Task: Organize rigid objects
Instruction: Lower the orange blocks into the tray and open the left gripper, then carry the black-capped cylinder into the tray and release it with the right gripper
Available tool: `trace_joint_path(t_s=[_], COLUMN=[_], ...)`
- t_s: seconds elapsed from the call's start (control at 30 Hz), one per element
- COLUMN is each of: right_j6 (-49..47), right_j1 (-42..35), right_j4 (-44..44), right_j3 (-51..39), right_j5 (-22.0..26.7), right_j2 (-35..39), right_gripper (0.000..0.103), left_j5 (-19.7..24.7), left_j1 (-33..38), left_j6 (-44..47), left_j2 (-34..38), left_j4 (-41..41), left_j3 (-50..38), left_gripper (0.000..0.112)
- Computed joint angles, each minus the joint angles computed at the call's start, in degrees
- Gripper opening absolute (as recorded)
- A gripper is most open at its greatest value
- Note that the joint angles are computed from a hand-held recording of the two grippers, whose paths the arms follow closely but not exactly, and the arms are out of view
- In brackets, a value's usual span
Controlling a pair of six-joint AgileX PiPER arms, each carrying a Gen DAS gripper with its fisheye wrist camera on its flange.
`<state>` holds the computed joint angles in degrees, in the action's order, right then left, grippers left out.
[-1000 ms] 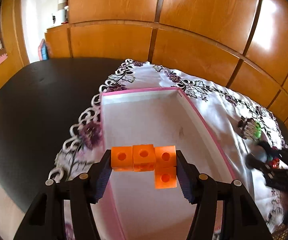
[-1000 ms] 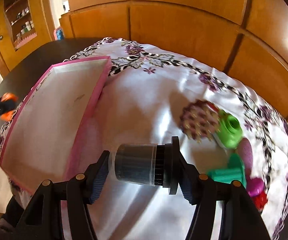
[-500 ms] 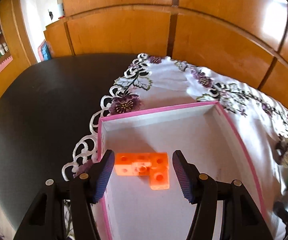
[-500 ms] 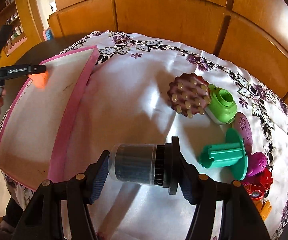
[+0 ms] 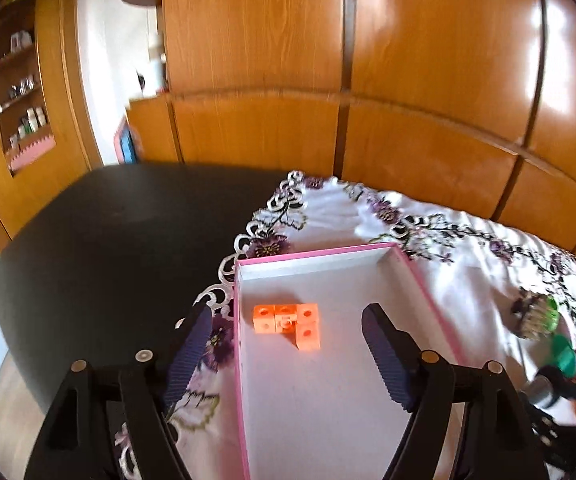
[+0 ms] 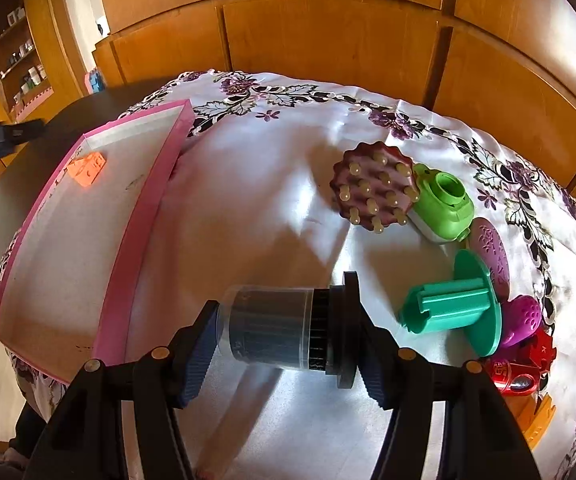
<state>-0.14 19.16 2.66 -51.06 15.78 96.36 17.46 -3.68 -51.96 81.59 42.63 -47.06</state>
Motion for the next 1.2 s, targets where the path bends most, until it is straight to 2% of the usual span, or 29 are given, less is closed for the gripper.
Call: trace_joint_path(t_s=[0.1, 0.37, 0.57, 0.77, 0.97, 1.2], right_j6=[0.8, 11.9, 18.3, 19.8, 15.4, 8.3], right_j1=[0.0, 1.4, 2.3, 2.6, 2.3, 5.4], right_j4=[-0.4, -10.2, -16.1, -17.2, -11.4, -4.2], right_j3=[0.2, 1.7, 1.8, 0.9, -0.7, -6.1], right_j5=[-0.4, -1.9, -1.8, -0.4, 0.9, 3.6], right_j2=[-0.1, -0.9, -0.9, -0.7, -2.7, -4.1], right_gripper=[0.063, 0.063, 0.063, 0.063, 0.063, 0.063], left_j5=[1.6, 7.0, 8.7, 8.7, 7.8, 5.8], left_j1=[-2.0, -6.4, -6.8, -5.8, -4.2, -0.7], left_j6=[-4.1, -9.7, -9.0, -6.4, -4.5, 1.3], left_j2=[-4.7, -12.9, -17.2, -19.6, -20.9, -22.3], left_j4=[3.1, 7.9, 7.1, 4.6, 2.9, -2.6], left_j3=[3.0, 8.1, 10.3, 11.9, 13.4, 14.9], left_gripper=[0.078, 0.078, 0.078, 0.079, 0.079, 0.079])
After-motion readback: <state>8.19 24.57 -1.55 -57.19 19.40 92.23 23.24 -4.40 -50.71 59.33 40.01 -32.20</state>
